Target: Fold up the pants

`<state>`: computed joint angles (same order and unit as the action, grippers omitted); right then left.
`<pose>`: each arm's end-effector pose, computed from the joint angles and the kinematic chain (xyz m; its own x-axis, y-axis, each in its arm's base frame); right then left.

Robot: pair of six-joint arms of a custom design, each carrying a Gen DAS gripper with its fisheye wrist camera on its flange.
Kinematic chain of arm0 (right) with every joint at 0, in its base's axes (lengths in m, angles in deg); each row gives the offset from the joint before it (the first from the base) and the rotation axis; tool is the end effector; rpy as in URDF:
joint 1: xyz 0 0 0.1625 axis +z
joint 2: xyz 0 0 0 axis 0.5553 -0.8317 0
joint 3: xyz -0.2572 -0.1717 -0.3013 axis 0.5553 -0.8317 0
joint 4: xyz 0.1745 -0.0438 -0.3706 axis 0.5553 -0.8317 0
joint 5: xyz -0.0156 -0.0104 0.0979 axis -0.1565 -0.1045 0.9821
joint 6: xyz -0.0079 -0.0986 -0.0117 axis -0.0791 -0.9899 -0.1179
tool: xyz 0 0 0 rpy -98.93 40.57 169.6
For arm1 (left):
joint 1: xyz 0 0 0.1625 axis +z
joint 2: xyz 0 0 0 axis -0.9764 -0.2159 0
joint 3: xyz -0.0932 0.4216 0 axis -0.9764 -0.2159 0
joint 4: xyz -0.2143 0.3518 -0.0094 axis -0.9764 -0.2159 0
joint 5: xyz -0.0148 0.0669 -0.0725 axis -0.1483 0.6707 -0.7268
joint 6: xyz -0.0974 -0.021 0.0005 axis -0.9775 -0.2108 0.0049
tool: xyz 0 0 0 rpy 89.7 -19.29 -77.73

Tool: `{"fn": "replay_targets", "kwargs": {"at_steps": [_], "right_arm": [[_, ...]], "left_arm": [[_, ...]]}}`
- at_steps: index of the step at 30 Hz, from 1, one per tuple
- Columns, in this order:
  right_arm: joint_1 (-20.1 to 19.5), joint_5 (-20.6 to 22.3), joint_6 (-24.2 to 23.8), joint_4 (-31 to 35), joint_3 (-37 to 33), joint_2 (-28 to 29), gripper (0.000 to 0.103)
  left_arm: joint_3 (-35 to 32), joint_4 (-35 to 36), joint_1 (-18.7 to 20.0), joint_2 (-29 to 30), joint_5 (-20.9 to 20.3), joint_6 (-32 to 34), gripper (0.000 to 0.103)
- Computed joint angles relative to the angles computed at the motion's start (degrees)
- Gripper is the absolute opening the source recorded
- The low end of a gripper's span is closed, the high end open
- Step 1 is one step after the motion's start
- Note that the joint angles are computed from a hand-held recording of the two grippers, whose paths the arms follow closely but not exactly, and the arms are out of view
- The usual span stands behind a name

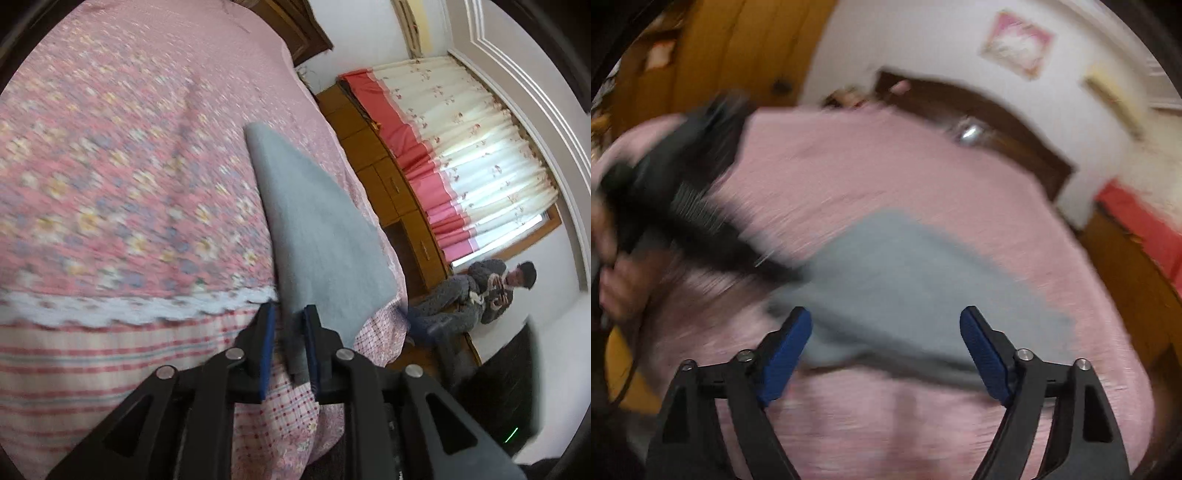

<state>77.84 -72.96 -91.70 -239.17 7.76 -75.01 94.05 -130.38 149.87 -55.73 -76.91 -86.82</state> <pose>0.3822 -0.7048 0.0882 -0.1862 -0.8195 0.5419 -0.9625 0.2630 0.0670 -0.0578 -0.6975 0.2734 -0.9786 -0.1489 0.1421 -0.2054 0.6659 -0.7172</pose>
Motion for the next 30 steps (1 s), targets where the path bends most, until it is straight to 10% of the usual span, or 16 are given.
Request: {"fn": "replay_targets", "kwargs": {"at_steps": [3,8,12,18,25,30], "right_arm": [[1.19,-1.66,-1.39,-4.44,2.48,1.54,0.065],[2.74,-5.76,-18.73,-25.53,4.28,7.11,0.064],[3.79,-8.25,-31.13,-40.23,3.63,11.85,0.031],[3.26,-7.42,-23.46,-36.38,9.20,6.98,0.024],[2.04,-2.27,-15.07,-31.88,10.20,4.59,0.023],[1.57,0.27,-9.53,-27.41,7.07,4.72,0.022]], "left_arm": [[2.36,-3.81,0.05,-2.45,2.52,0.32,0.029],[2.21,-3.36,2.53,-3.23,0.34,-1.41,0.029],[1.00,-1.80,1.96,-2.48,2.96,0.22,0.029],[-4.21,-0.81,2.45,-0.19,-0.89,-1.13,0.039],[-25.73,11.30,5.48,10.88,-7.52,-5.16,0.040],[-34.82,14.35,6.75,15.75,-8.39,-10.57,0.011]]}}
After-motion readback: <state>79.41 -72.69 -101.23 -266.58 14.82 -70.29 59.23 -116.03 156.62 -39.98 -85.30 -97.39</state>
